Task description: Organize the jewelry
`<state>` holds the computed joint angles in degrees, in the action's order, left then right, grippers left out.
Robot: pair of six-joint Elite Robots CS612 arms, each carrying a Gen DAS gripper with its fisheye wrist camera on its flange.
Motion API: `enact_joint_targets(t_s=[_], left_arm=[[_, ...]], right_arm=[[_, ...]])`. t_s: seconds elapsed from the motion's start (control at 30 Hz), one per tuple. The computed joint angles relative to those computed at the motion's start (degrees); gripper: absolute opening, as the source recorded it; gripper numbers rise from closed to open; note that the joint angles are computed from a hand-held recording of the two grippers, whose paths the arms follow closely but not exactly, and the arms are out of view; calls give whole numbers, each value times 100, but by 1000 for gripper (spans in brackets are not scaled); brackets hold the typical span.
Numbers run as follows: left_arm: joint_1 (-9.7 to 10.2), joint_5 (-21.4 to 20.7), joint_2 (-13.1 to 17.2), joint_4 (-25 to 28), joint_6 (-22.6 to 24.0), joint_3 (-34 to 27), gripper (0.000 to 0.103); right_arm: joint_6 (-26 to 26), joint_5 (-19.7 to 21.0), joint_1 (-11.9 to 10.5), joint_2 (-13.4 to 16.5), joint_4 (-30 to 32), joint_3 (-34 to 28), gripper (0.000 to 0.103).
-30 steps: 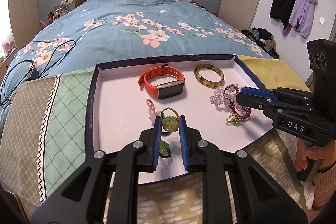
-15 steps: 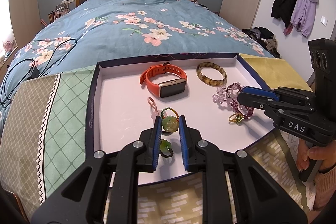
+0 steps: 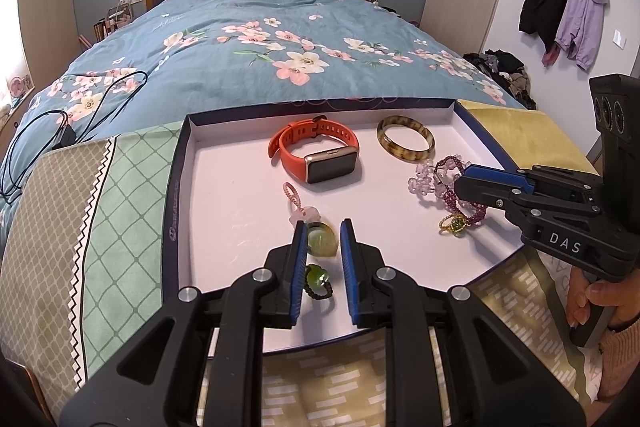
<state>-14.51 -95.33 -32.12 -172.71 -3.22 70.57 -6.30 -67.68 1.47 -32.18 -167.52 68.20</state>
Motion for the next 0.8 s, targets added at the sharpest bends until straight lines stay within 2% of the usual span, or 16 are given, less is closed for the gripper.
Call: enact_joint_targets(t_s=[0.17, 0.27, 0.33, 0.43, 0.5, 0.57, 0.6, 0.63, 0.8], left_arm=[[-13, 45, -14, -66, 8, 35, 17], [-26, 131, -66, -256, 51, 160, 26], [-44, 186, -110, -419, 76, 260, 39], [-54, 261, -178, -713, 54, 430, 51], [-85, 439, -233, -975, 68, 574, 67], [-123, 652, -295, -1413, 110, 775, 79], [-132, 686, -317, -1562, 126, 837, 87], [-142, 720, -356, -1757, 144, 935, 98], [-219, 1141, -536, -2430, 23, 1336, 98]], right_arm=[[25, -32, -5, -9, -55, 32, 17], [55, 9, -26, -46, -174, 116, 20], [119, 15, -38, -80, -290, 186, 29], [172, 35, -59, -162, -553, 360, 42], [190, -43, -54, -222, -768, 493, 57], [179, -95, -50, -287, -951, 626, 61], [183, -127, -54, -341, -1109, 752, 71], [221, -160, -44, -369, -1233, 819, 77], [205, -402, 13, -503, -2085, 1221, 94]])
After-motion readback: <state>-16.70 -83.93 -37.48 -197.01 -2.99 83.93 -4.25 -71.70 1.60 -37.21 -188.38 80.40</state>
